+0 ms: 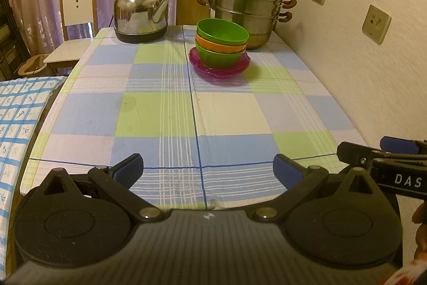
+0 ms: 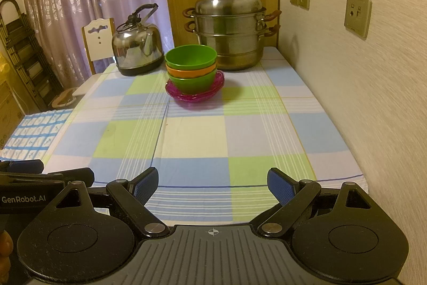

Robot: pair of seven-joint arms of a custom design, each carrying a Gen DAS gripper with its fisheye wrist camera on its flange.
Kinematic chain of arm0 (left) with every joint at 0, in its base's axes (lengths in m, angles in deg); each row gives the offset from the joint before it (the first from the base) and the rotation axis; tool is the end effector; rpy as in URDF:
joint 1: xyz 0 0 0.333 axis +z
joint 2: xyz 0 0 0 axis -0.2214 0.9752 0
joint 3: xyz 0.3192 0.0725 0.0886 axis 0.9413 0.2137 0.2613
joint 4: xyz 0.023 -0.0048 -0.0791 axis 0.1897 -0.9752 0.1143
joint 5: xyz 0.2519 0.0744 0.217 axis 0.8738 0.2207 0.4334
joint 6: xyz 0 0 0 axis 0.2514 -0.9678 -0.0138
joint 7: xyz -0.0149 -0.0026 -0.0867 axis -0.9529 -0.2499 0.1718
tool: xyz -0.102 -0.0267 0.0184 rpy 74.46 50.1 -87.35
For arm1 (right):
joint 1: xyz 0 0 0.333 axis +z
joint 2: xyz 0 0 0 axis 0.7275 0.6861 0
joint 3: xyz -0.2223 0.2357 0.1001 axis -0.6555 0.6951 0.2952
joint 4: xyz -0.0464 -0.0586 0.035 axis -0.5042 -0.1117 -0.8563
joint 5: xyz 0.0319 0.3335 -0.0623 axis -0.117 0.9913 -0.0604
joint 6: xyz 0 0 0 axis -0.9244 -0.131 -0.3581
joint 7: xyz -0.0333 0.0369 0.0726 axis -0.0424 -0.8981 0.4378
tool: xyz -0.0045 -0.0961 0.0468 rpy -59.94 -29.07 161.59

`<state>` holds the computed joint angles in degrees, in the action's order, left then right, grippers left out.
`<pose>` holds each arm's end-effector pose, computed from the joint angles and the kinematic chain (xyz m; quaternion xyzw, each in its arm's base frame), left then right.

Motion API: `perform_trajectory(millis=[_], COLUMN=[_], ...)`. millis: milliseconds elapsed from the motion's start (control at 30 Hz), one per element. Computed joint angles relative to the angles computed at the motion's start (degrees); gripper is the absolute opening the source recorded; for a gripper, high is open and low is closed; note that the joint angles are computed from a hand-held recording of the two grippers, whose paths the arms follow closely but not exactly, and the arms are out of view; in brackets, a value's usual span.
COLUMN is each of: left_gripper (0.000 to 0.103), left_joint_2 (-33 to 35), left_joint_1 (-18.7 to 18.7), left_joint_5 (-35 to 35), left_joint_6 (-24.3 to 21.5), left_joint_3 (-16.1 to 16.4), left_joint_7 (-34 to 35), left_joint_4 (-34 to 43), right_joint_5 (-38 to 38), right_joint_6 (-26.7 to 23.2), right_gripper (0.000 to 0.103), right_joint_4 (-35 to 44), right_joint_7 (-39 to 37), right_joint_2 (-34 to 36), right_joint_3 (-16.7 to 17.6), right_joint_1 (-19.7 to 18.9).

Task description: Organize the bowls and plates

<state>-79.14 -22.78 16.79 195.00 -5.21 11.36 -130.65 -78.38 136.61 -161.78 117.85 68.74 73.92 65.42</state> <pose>0.4799 -0.2181 0.5865 -0.6314 0.6690 -0.3114 0.2384 0.4423 0.2840 0.5804 -0.6441 0.6357 -0.2320 0.3566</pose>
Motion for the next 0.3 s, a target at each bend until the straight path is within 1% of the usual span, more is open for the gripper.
perform_trajectory(millis=[200, 300], left_gripper=[0.103, 0.103], left_joint_2=[0.14, 0.18], left_joint_1=[0.37, 0.16], left_joint_5=[1.63, -0.59], left_joint_6=[0.81, 1.18], left_joint_3=[0.09, 0.47], left_joint_7=[-0.42, 1.26], left_joint_4=[0.13, 0.06], right_joint_5=[0.08, 0.06], right_joint_6=[-0.04, -0.08], right_gripper=[0.088, 0.088], right_joint_4=[-0.02, 0.09], right_joint_7=[0.10, 0.09], right_joint_2=[-0.03, 0.00], right_joint_3=[-0.04, -0.04], right_joint_1=[-0.03, -0.07])
